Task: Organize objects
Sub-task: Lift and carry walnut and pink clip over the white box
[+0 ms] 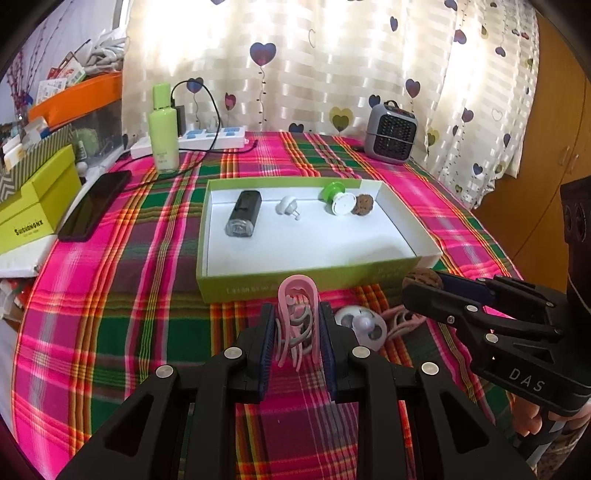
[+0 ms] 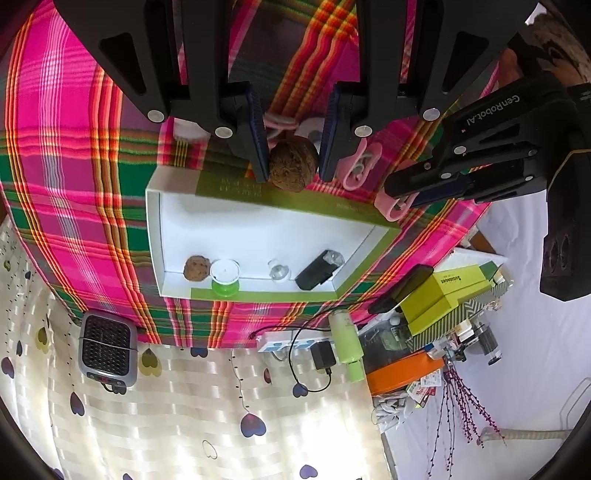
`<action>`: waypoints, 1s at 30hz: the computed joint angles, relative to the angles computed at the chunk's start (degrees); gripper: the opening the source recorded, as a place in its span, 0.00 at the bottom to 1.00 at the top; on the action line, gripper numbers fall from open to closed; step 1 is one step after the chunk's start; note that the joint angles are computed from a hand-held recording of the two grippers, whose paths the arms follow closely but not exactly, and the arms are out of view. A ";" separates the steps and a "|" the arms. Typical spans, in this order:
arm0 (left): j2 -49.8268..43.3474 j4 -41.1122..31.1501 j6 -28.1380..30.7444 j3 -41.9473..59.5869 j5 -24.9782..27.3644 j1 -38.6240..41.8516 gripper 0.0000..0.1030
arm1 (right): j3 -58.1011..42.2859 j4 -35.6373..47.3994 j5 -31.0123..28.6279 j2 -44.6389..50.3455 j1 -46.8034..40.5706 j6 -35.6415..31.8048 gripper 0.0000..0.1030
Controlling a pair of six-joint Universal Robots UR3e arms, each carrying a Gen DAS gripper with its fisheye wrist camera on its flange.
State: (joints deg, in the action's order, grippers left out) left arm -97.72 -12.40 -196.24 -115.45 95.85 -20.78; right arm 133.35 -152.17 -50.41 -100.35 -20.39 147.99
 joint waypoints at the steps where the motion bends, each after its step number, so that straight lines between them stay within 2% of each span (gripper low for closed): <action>1: -0.23 -0.27 0.11 0.55 -0.26 0.36 0.20 | -0.63 -0.59 0.01 0.79 0.30 0.47 0.28; 19: -8.03 -2.89 2.41 11.23 -3.48 5.14 0.20 | -17.39 -6.05 -4.44 18.45 7.27 8.30 0.28; 30: -14.55 -5.83 3.49 18.68 -4.95 6.77 0.20 | -31.01 -3.72 -8.62 29.59 10.77 11.20 0.28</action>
State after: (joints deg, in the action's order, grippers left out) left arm -112.26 -18.23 -192.75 -96.77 90.90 -14.00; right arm 102.34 -155.89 -59.03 -70.77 -9.61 159.19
